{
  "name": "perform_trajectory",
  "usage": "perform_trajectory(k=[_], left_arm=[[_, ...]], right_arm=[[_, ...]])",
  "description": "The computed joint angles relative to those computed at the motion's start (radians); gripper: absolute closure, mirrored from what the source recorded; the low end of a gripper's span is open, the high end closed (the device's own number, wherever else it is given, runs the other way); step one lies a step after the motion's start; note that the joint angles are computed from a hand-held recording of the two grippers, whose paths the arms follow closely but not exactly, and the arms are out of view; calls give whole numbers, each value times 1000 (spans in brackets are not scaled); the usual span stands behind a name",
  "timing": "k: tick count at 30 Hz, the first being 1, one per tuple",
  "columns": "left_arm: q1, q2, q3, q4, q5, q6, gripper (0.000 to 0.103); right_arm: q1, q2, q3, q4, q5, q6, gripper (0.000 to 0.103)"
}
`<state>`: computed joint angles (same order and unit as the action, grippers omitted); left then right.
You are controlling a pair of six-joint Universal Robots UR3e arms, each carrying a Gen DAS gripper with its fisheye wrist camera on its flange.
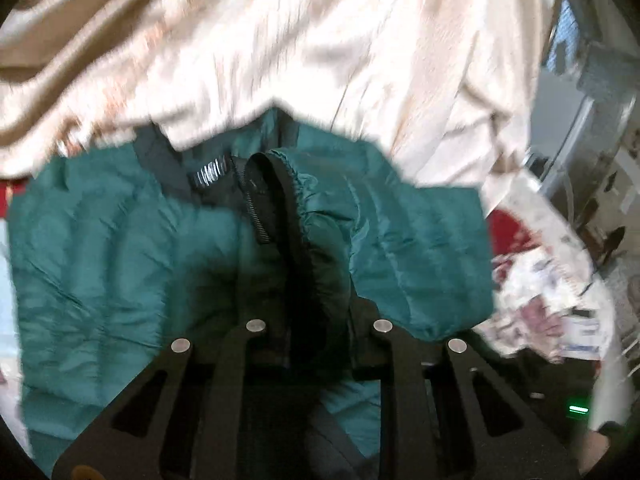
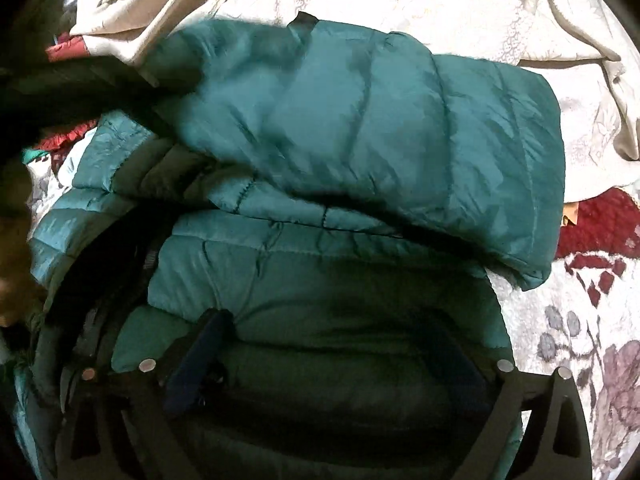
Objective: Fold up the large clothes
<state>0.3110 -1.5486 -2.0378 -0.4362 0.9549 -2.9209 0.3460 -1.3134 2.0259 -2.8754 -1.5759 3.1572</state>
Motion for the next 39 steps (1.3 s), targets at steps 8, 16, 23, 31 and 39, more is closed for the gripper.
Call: perform_trajectory(k=[8,16,23,31,39], left_arm=[[457,305,-38,-429,-167,289,85],[478,80,21,-464,39,200,75],[532,377,-156,-113,39,41,37],[241,15,-43,16,364,-6,43],[149,-142,-56,123,521,-16,39]], right_arm=[[-7,2,-5,4,9,-3,0],[-88,-63,-77,206,115,-47,3],[-281,-219,-56,49,236,44,8],[-157,117,-378,70,212,-25,52],[-155,273,-557,307,113,-20,51]])
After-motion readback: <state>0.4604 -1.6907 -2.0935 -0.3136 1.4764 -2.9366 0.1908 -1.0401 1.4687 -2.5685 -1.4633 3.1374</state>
